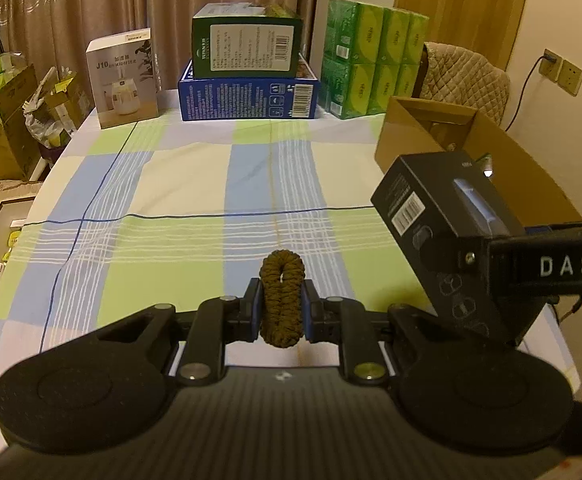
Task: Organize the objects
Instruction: 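Lift the hair tie and shaver box and carry both toward the cardboard box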
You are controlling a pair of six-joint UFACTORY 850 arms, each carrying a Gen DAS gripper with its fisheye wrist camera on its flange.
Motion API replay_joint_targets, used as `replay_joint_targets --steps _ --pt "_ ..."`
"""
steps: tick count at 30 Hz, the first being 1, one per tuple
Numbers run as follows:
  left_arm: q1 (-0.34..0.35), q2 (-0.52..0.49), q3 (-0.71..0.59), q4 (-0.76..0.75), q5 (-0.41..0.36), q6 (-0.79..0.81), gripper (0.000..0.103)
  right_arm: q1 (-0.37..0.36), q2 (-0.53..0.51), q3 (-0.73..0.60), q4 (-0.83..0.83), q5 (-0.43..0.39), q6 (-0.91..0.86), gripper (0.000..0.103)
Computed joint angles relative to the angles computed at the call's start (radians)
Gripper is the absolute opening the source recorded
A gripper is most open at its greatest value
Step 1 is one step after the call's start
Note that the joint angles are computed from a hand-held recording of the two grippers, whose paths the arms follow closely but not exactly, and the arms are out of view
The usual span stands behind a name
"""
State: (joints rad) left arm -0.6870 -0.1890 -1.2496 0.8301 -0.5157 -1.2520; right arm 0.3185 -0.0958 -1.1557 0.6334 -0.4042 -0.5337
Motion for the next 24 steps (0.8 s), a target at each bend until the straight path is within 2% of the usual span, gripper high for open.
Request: replay_joint_targets --steps 9,24 --pt "-0.062 0.018 -0.01 0.0 -0.049 -0.005 0.016 -0.039 0.084 0.058 0.06 -0.014 -0.065 0.078" --pt "-0.094 -0.002 -0.05 -0.011 -0.08 0.013 0.016 -0.083 0.122 0.088 0.118 -0.031 -0.123 0.078"
